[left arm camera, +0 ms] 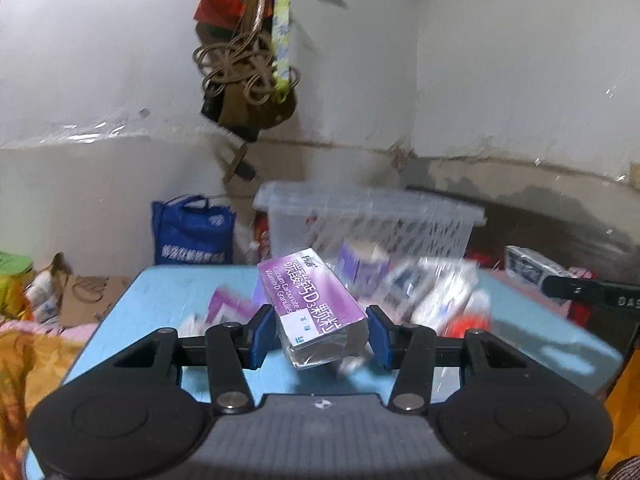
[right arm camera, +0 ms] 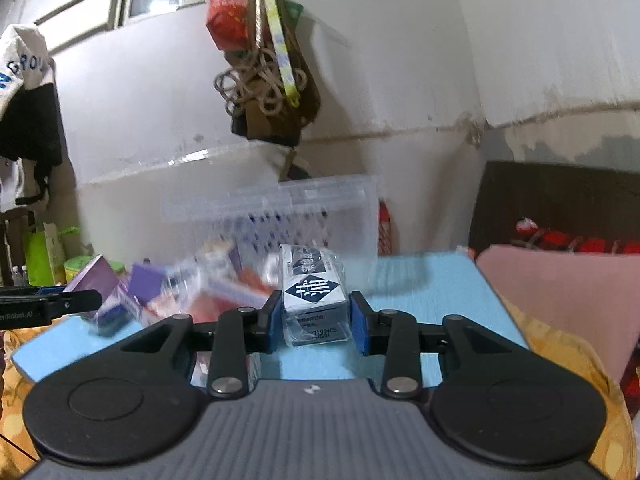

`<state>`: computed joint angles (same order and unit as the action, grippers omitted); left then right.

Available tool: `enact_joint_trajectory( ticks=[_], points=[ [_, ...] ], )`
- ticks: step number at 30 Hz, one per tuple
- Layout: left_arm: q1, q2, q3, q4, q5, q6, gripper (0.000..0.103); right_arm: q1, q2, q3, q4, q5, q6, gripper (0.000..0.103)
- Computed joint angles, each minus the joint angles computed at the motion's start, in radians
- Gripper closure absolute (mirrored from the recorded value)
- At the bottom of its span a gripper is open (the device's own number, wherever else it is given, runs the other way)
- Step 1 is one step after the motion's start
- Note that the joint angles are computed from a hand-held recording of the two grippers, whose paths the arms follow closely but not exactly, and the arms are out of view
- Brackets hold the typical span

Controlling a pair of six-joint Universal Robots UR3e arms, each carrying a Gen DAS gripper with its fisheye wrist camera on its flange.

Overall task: Organize objects
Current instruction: 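Carry both boxes over the clear basket and open both grippers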

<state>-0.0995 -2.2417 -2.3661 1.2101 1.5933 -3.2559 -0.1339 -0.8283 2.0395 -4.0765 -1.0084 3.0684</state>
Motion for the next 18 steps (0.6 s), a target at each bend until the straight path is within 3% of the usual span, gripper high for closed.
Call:
enact_joint_trajectory(
  ticks=[3, 6, 10, 12, 17, 18],
  points=[
    [0.034, 0.144, 0.102, -0.200, -0.053, 0.034, 0.050, 0.028, -0.048, -0.115, 0.092, -0.001, -0.007, 0.065],
    [0.036, 0.196, 0.381, -0.496, -0.063, 0.037, 0.050, 0.094, -0.050, -0.362, 0.286, -0.057, -0.019, 0.065],
    [0.091, 0.137, 0.800, -0.959, -0.210, 0.074, 0.050, 0.172, 0.061, -0.776, 0.629, -0.150, -0.045, 0.065],
    [0.081, 0.053, 1.010, -1.141, -0.199, 0.043, 0.050, 0.186, 0.129, -0.952, 0.781, -0.147, -0.052, 0.065],
    [0.061, -0.115, 1.315, -1.357, -0.175, 0.049, 0.047, 0.214, 0.239, -1.155, 0.916, -0.179, -0.095, 0.064],
    [0.052, -0.147, 1.361, -1.378, -0.147, 0.062, 0.037, 0.218, 0.257, -1.193, 0.954, -0.180, -0.113, 0.060]
  ],
)
